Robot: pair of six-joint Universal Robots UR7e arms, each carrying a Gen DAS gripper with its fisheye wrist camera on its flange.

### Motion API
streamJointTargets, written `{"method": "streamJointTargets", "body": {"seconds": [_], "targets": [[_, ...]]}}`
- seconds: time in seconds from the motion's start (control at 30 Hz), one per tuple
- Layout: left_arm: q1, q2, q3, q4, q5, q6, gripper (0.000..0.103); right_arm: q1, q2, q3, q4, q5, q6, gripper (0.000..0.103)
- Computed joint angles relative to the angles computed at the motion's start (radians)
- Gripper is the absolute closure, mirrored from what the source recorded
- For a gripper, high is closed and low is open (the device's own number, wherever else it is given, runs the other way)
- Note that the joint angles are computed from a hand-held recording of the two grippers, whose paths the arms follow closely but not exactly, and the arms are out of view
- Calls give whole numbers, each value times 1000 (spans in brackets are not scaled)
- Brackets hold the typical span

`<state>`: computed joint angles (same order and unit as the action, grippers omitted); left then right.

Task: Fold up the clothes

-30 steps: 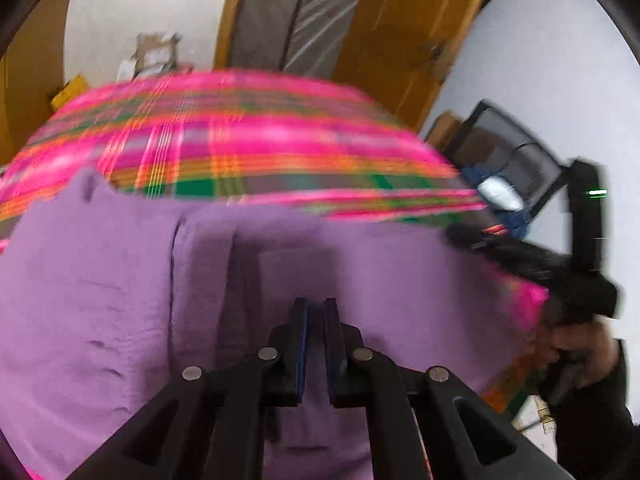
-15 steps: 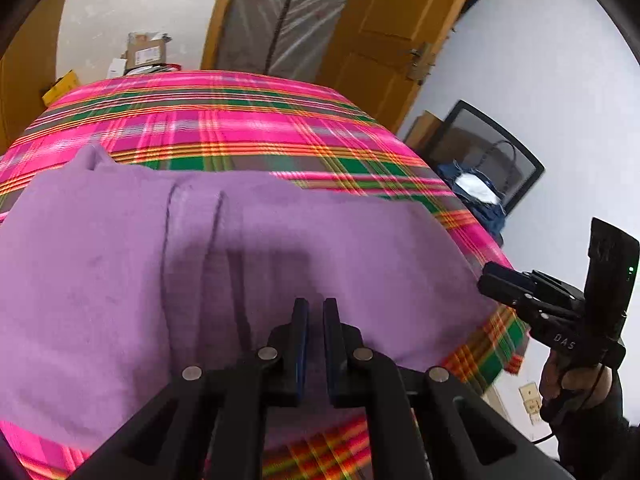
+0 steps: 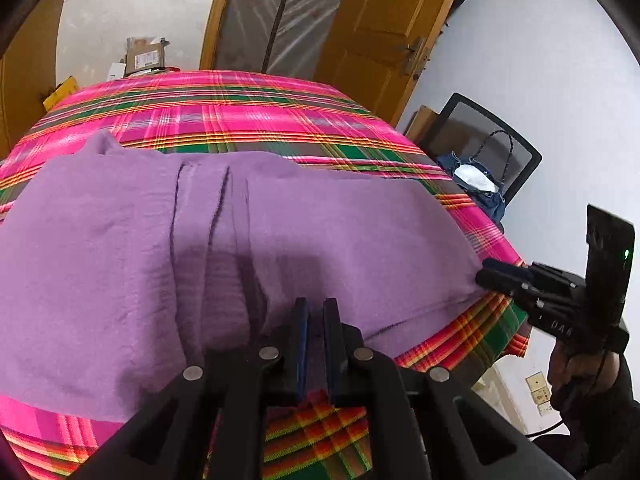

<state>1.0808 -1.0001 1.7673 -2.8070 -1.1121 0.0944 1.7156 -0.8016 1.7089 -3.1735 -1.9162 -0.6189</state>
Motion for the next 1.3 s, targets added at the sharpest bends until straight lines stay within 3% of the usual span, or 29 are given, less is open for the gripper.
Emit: {"method": "streamJointTargets", "body": {"seconds": [0.23, 0.43, 0.6, 0.7, 0.83, 1.03, 1.1, 1.17, 1.3], "targets": [[-1, 19, -44, 0, 12, 5, 97, 10, 23, -42, 14, 20, 27, 77], [1, 75, -131, 28, 68, -15, 97, 12, 45, -86, 56, 44, 77, 77], [19, 110, -183, 86, 51, -20, 96, 9, 52, -98, 82, 35, 89, 77], [15, 101, -172, 88, 47, -31, 96, 11, 53, -104, 87, 31, 95, 77], [11, 30, -99, 27, -34, -11, 96, 16, 54, -110, 79, 24, 99, 77], [25, -39, -19, -99, 25, 6, 96, 16, 57, -111, 72, 26, 103, 77], [36, -36, -23, -96, 57, -17, 96, 16, 61, -116, 77, 24, 107, 77], [53, -27, -31, -82, 41, -23, 96, 18, 64, -118, 80, 23, 107, 77], [42, -3, -19, -140, 89, 40, 95, 20, 65, -115, 77, 17, 103, 77]]}}
